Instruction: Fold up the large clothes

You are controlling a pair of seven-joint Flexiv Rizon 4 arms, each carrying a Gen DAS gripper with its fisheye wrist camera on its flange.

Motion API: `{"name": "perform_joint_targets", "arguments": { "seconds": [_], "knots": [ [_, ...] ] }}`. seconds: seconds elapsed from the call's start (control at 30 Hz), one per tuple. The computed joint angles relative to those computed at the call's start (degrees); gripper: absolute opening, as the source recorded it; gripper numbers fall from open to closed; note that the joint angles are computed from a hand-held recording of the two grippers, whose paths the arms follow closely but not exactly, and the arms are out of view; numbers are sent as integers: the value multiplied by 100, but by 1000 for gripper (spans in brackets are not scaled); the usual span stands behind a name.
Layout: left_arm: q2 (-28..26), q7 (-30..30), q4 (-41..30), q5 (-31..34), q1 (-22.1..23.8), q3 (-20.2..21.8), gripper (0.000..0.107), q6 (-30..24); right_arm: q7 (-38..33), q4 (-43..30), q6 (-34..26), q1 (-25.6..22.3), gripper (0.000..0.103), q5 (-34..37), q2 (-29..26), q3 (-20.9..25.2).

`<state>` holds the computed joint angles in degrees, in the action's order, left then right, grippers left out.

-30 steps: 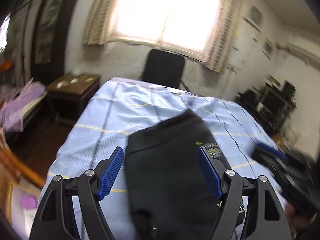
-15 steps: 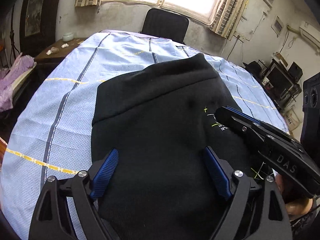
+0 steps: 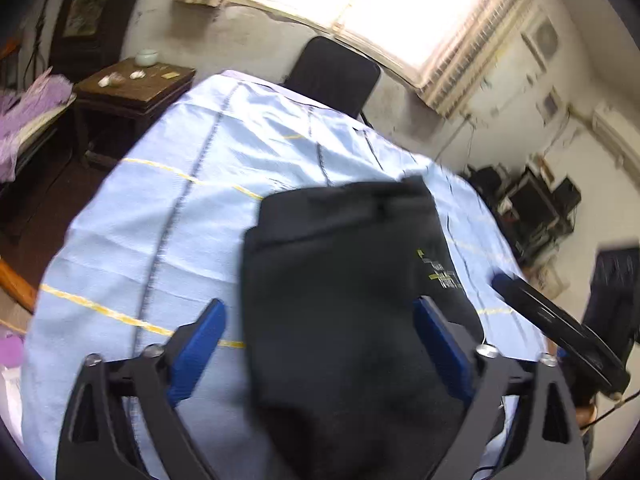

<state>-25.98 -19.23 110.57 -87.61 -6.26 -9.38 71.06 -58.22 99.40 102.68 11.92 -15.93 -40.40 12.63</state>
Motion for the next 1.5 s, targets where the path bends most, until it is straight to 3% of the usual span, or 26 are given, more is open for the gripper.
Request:
{"name": "perform_joint_targets", "arguments": {
  "seconds": [0.07,0.2,0.3,0.5,0.67,0.77,0.93,1.07,1.23,1.37,1.5],
  "knots": [
    [-18,-480,29,283,251,58,99,-538,-41,231,136,-468,83,-87,74,530],
    [-172,-1026,-33,744,670,26,99,-1726,114,519,249,-1702,92,-625,-234,1887],
    [-228,-1034,-51,1112,552,2,99,-1631,369,454,-18,-2368,94,-1031,-704,2668],
    [-278,-905,-21,1185,419,-172,99,-1273,334,92,-513,-3030,98,-1117,-1614,3679],
    [-248,-836,42,1031,418,-215,99,-1248,7,-327,-1139,-3108,99,-933,-2023,4096],
    [-277,-1026,43,1038,410,-210,100,-1321,-106,-520,-1322,-2866,99,-764,-1979,3897],
    [-268,-803,85,756,306,-229,100,-1167,-753,-1079,-1925,-3036,98,-335,-2588,4538],
    [-304,-788,57,770,269,-217,100,-1113,-721,-1204,-1882,-2724,99,-295,-2414,4182],
    [-307,-634,56,599,343,-236,99,-1335,-1152,-1127,-1538,-2702,94,27,-2432,4243],
    [-119,-268,153,154,295,-240,100,-1471,-1773,-1015,-1370,-3069,84,217,-2761,4868],
    [176,12,309,-241,187,-119,99,-1656,-2327,-992,-1464,-3473,81,409,-3235,5709]
  ]
}}
